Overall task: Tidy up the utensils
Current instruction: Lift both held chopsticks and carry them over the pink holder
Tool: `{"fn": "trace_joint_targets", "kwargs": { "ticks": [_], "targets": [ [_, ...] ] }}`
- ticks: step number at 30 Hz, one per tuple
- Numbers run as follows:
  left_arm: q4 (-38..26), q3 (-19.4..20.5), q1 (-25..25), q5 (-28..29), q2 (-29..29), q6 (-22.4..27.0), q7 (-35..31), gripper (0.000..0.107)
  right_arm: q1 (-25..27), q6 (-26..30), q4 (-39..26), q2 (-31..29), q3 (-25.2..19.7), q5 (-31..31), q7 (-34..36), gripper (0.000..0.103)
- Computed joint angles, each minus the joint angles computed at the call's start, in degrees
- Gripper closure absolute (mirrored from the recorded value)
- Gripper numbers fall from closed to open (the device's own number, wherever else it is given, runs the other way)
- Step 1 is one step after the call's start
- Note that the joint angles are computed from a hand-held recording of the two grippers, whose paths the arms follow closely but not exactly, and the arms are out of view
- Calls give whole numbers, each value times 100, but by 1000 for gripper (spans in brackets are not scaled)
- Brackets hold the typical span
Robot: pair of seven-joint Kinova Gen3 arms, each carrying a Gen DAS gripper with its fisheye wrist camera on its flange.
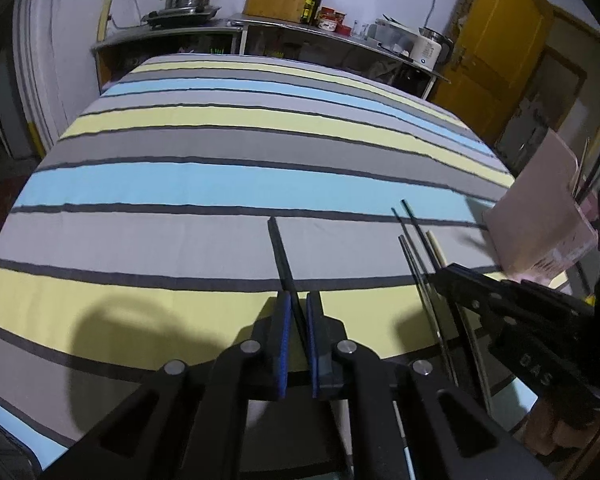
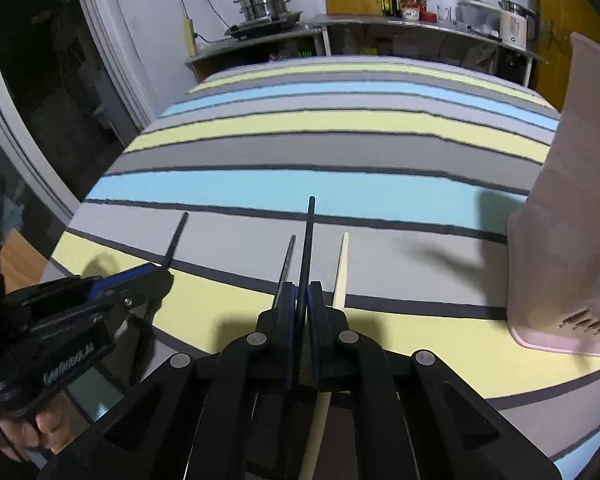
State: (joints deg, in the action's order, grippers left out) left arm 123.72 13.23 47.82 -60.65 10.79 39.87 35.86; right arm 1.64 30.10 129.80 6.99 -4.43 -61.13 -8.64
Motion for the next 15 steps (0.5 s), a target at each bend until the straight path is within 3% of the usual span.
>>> {"fn": "trace_joint_targets", "kwargs": {
  "ticks": [4, 15],
  "targets": [
    [50, 69, 76, -110, -160, 119, 171, 100, 136, 342, 30, -252, 127, -150, 260, 97],
    [-234, 703, 153, -28, -760, 1087, -66, 102, 264, 1366, 52, -1062, 855, -218, 459, 97]
  ]
}}
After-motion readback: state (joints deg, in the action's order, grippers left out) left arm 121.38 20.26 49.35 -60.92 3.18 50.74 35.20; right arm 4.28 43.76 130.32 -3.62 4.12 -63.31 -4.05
